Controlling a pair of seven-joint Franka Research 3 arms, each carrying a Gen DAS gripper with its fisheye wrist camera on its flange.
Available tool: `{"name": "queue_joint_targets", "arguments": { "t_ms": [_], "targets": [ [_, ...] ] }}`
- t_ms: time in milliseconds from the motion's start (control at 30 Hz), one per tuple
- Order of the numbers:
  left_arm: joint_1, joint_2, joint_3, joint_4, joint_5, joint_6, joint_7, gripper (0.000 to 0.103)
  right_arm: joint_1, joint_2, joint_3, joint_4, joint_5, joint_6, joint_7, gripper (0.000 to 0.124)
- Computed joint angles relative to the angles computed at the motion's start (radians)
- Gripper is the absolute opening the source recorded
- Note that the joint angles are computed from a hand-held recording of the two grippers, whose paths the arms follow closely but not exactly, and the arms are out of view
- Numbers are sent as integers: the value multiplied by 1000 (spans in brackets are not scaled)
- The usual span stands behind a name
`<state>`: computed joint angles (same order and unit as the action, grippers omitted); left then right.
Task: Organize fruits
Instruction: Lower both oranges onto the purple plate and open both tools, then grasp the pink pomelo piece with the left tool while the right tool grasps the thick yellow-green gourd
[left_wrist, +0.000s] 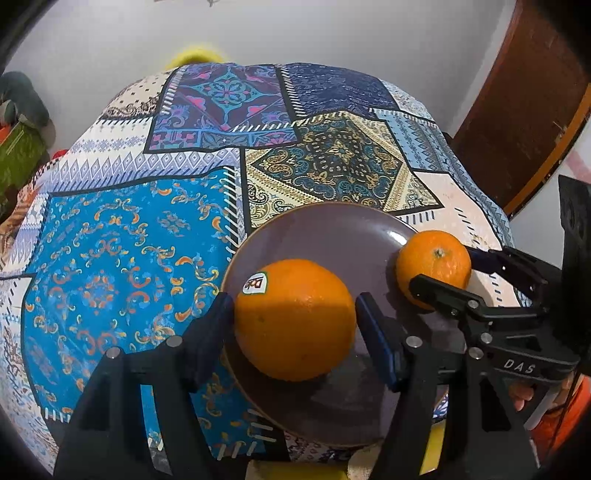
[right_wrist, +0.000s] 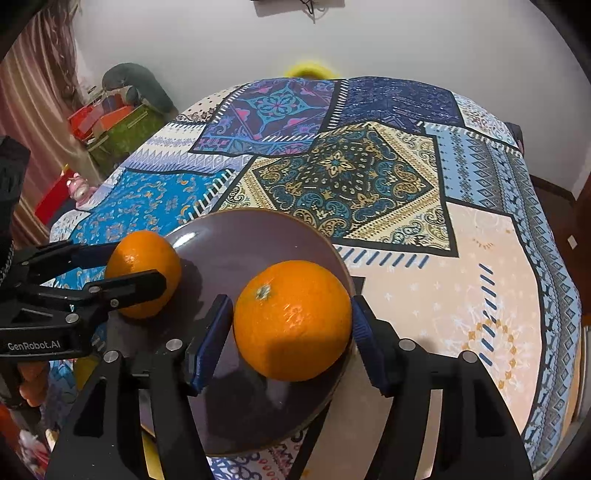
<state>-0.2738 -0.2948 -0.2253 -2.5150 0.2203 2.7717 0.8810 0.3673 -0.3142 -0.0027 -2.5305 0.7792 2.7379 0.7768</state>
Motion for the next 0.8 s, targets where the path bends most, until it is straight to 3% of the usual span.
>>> {"name": "queue_joint_targets", "arguments": {
  "t_ms": [333, 633, 800],
  "targets": [
    [3, -121, -34, -32, 75, -51, -51, 73, -10, -83, 5, -42, -41, 10, 42, 65],
    [-39, -299, -32, -108, 46, -129, -87, 73, -26, -312, 20, -175, -177, 36, 125, 65],
    [-78, -414, -34, -163, 14, -176, -125, 73, -28, -469, 13, -258, -238, 1, 175, 65]
  ]
}}
